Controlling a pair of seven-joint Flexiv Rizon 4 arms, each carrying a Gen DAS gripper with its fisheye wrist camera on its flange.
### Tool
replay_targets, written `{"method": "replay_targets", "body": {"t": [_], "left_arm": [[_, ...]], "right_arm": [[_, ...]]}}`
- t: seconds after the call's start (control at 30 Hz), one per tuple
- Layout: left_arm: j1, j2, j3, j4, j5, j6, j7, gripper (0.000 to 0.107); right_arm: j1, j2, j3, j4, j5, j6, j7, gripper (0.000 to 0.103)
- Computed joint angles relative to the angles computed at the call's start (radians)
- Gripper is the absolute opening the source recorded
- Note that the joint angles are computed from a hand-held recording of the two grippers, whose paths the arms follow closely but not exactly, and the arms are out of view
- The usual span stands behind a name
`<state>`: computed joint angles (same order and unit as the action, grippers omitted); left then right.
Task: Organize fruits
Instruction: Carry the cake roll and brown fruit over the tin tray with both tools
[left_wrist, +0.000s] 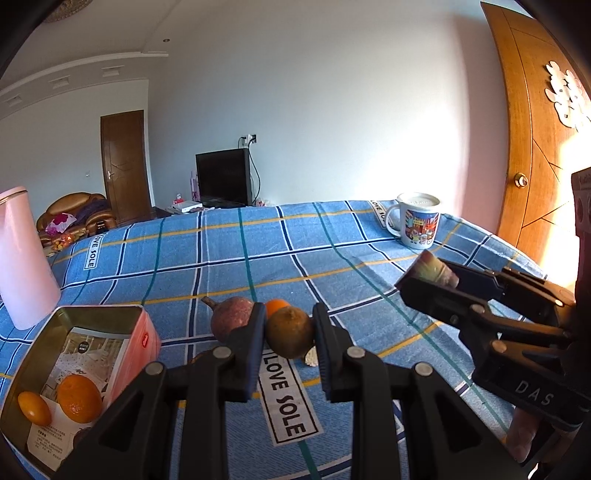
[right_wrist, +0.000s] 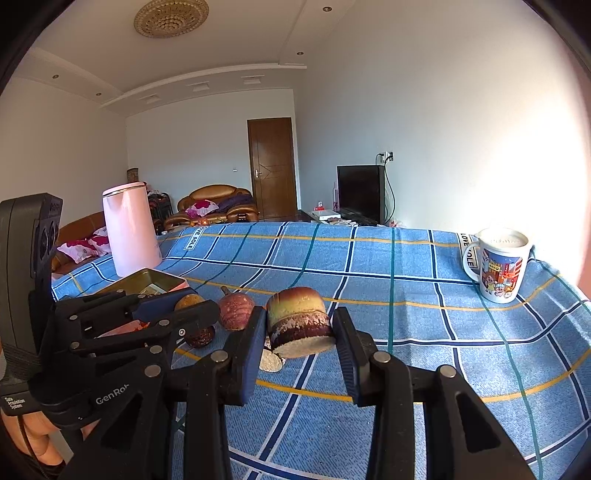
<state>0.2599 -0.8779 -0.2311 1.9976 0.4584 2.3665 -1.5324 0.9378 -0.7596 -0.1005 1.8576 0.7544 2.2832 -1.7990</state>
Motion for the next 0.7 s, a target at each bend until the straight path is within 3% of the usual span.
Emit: {"method": "replay_targets", "body": {"t": [0.3, 0.7], "left_arm": [[0.012, 0.003, 0.022, 0.018, 0.011, 0.051, -0.009, 0.027], [0.129, 0.027, 0.037, 0.045, 0.068, 0.061, -0.089, 0.027]], "right_arm": [[0.023, -0.003, -0.008, -0.021, 0.043, -0.001, -0.056, 0.039], [0.069, -0.02, -0.031, -0.086, -0.046, -0.112, -0.009, 0.039]]}}
